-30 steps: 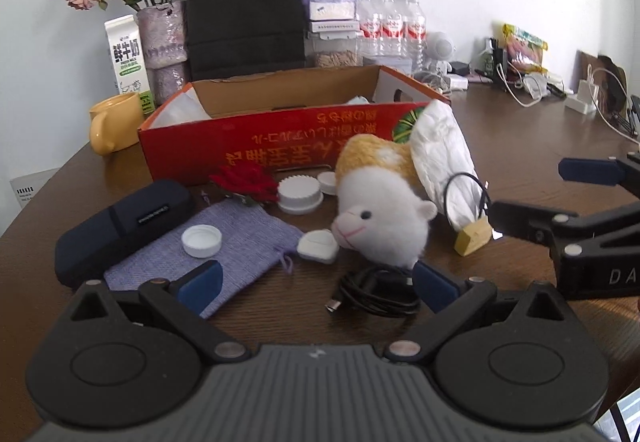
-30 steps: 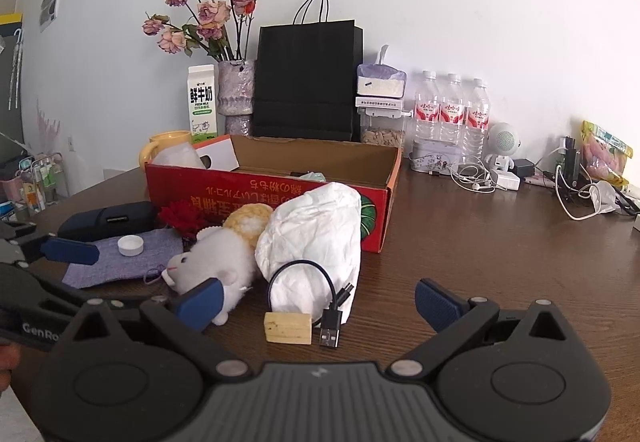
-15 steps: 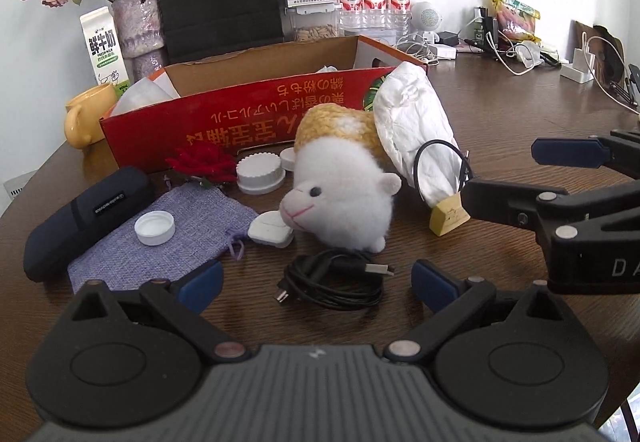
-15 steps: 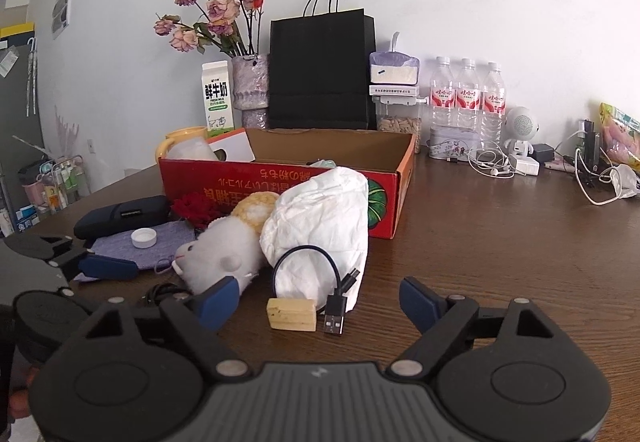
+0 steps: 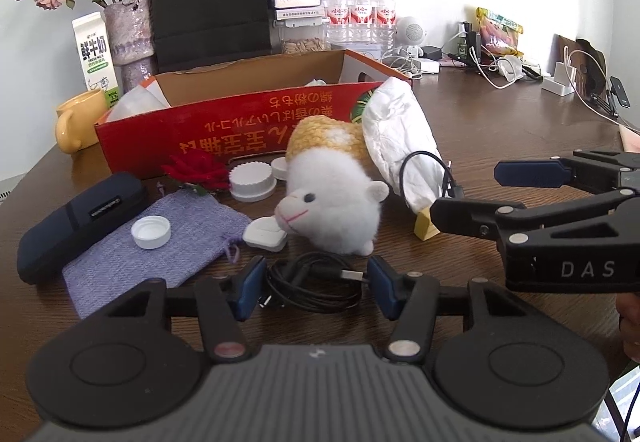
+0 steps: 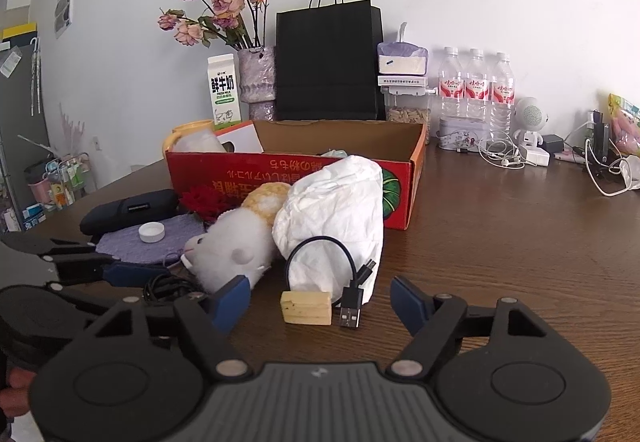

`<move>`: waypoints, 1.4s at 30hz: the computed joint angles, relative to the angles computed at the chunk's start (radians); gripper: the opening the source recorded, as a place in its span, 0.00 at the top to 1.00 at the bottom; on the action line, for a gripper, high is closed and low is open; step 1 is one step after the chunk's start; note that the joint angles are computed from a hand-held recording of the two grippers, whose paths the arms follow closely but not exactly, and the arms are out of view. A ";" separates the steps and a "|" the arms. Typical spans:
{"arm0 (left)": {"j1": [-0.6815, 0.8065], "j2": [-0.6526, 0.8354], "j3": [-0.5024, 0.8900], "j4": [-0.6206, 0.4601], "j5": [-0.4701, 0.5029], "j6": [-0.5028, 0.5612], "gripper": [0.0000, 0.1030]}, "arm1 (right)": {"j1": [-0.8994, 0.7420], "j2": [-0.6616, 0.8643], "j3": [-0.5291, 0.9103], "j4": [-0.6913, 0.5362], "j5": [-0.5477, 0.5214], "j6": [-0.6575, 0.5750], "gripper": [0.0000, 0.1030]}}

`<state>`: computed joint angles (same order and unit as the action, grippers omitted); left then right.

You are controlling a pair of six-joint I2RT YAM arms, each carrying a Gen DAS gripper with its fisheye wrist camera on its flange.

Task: Organize objects
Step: 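Grasp the small wooden block with the right tool while the left tool grasps the black cable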

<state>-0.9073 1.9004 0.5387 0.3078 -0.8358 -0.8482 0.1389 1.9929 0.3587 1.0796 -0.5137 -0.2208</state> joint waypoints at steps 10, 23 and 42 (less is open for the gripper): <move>-0.007 -0.110 -0.101 -0.045 -0.064 -0.097 0.45 | 0.041 0.001 0.016 -0.045 0.036 -0.004 0.47; 0.008 -0.141 -0.177 0.053 -0.054 -0.084 0.45 | 0.117 0.016 0.047 -0.079 0.157 0.010 0.62; 0.051 -0.276 -0.282 0.128 -0.077 -0.025 0.45 | 0.135 -0.075 0.000 -0.053 0.190 0.044 0.72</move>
<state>-0.8559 1.6248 0.2568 0.4363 -0.9129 -0.8729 0.2738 1.9177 0.3584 1.0268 -0.3236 -0.1763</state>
